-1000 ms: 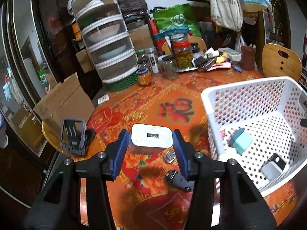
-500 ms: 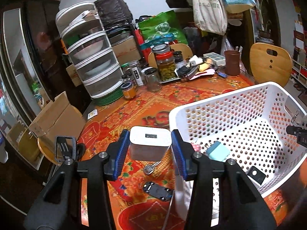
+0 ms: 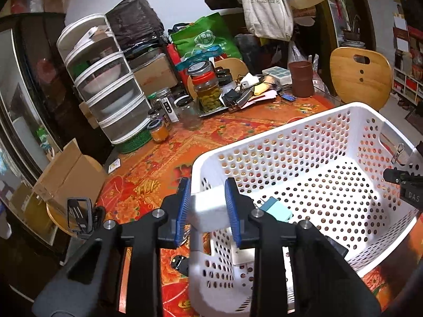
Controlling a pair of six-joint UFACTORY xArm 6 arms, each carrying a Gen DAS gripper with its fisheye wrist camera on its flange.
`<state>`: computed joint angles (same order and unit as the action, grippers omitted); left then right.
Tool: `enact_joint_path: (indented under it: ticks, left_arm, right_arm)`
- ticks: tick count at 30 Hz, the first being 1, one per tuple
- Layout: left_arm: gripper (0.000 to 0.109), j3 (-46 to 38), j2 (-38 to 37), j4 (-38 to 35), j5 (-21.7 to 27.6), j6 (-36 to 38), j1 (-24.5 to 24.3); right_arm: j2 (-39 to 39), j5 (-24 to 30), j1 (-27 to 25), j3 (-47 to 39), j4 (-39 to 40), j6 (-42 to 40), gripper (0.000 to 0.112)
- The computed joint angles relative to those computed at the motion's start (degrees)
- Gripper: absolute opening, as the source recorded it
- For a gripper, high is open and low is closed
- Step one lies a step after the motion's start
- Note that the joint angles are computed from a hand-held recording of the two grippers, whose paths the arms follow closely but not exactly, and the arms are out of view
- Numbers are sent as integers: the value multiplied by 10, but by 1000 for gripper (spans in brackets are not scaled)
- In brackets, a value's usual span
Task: Organize rigid objects
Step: 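Carry the white rectangular charger into the basket and open the left tool, then move the left tool to the yellow toy car and grasp it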
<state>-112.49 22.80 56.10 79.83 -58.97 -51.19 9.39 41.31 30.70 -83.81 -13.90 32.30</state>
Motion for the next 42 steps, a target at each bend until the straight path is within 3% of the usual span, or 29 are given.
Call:
enact_joint_path:
  ticks: [5,9,13,14,15,16,17,22,25,28,33,40,42]
  left_arm:
    - [23,-55,43,0,12,26,-6]
    - [21,-60,55,-33,-7,49,2]
    - [26,76,-42,-54,-108,-10,24]
    - [46,125,-81,-45,-133,-37,29]
    - [82,163,-114,-28,-141,-64,29]
    - [99,204,-151,9,-126,-102,23]
    - [103,239,-181,40,-104,-131,16]
    - [102,382,-296,44,-81,-171,29]
    - [102,454,-329,-12,-125,-171,78]
    - [102,490,-312,-62,-189,-149,118]
    - [102,516,-282,-83,-270,-134,140]
    - [101,505,-251,-94,-285,-127,136]
    - [96,504,-250,-100,-287,-124,138]
  right_arm:
    - [2,0,0,-2,0,1,20]
    - [5,1,-1,-7,4,-3,20]
    - [6,2,-1,-8,6,-5,20]
    - [5,1,-1,-6,7,-8,20]
    - [6,1,-1,-7,7,-9,20]
    - [4,0,-1,-4,7,-9,20]
    - [3,-2,-2,-2,6,-9,20]
    - [4,-3,-1,-2,5,-7,20]
    - [3,-3,-2,-1,5,-6,20]
    - [4,-3,-2,-2,4,-6,20]
    - [3,-3,-3,-1,6,-10,20]
    - [4,-4,-3,-1,5,-8,20]
    - [4,-3,-2,-2,5,-9,20]
